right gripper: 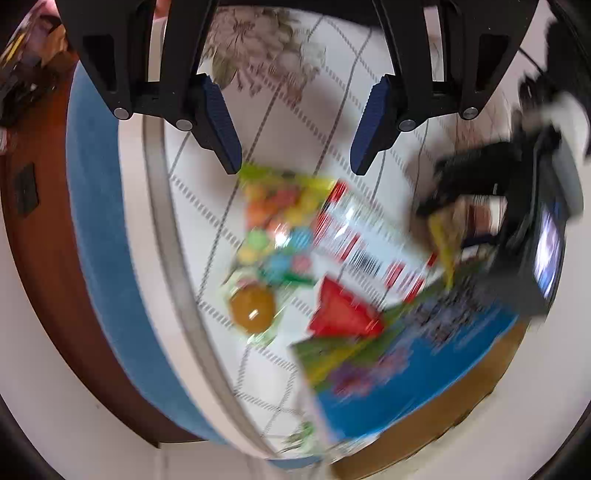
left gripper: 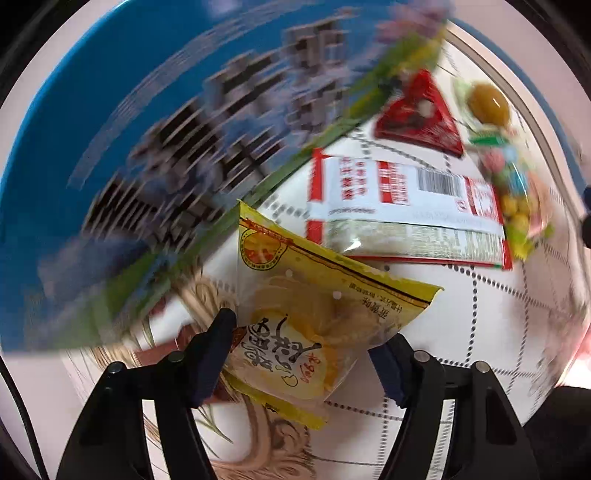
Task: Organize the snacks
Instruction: 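Grasp the yellow bread bag with the left tool while the right tool grasps the candy bag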
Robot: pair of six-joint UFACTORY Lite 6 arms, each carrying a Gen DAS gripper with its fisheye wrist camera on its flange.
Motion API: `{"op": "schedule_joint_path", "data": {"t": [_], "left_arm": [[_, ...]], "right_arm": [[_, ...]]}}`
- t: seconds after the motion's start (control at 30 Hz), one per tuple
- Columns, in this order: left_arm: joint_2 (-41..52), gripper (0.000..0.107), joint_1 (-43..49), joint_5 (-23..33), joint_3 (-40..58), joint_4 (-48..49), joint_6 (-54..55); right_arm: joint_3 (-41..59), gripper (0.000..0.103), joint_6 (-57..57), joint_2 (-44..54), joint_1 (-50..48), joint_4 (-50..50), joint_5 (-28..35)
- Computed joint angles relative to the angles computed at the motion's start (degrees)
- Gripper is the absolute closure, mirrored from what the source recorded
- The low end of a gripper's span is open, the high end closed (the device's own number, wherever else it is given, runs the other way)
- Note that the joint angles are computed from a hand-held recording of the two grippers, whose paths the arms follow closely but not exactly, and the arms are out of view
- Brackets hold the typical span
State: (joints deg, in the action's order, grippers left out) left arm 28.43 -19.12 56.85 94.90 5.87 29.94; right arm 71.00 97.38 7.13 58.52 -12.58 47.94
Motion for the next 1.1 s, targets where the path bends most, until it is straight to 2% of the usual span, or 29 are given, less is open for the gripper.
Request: {"op": "schedule_joint_path", "data": {"t": [0.1, 0.17, 0.27, 0.33, 0.37, 0.47, 0.6, 0.7, 0.8, 0.87, 0.97, 1.1], "left_arm": [[3.64, 0.039, 4.08, 8.59, 5.73, -4.03, -6.66], [5.90, 0.039, 9.26, 15.29, 8.57, -10.93, -10.46], [6.29, 0.039, 14.54, 17.96, 7.45, -16.36, -13.55], [6.55, 0.039, 16.32, 18.67, 7.19, -17.96, -13.91], [6.77, 0.039, 16.65, 19.11, 7.42, -18.52, -13.31], [6.94, 0.036, 15.99, 19.25, 7.00, -17.69, -11.12], [6.13, 0.034, 13.15, 15.00, 0.89, -13.96, -7.37], [3.79, 0.034, 11.04, 11.19, -2.92, -11.95, -7.72], [-0.02, 0.040, 13.26, 10.33, -7.03, -14.48, -9.06], [0.29, 0.040, 16.08, 10.62, -5.78, -16.45, -11.84], [1.67, 0.040, 20.71, 11.58, -4.68, -19.10, -12.52], [0.69, 0.038, 19.86, 9.06, -8.42, -16.91, -10.40]], "right_arm": [[-3.49, 0.039, -1.09, -0.06, -3.85, 2.09, -4.76], [-6.72, 0.039, -0.10, 0.27, -4.73, 2.33, -8.67], [-6.09, 0.040, -4.86, 3.79, -7.90, 5.27, -11.06], [-6.17, 0.049, -8.68, 5.81, -9.20, 8.10, -13.40], [-5.21, 0.049, -9.45, 6.68, -9.25, 7.93, -12.85], [-2.85, 0.050, -14.20, 8.38, -8.63, 10.71, -10.79], [-1.90, 0.050, -20.12, 9.01, -4.37, 17.77, -8.80], [-1.07, 0.049, -21.74, 10.47, -2.92, 19.24, -8.08], [-2.02, 0.049, -19.29, 10.52, -2.26, 18.35, -9.76], [-3.38, 0.049, -15.66, 10.05, -1.62, 16.60, -11.26], [-10.40, 0.049, -9.09, 2.68, -0.05, 12.40, -11.61], [-10.58, 0.047, -11.56, 4.51, 0.10, 14.39, -12.38]]}}
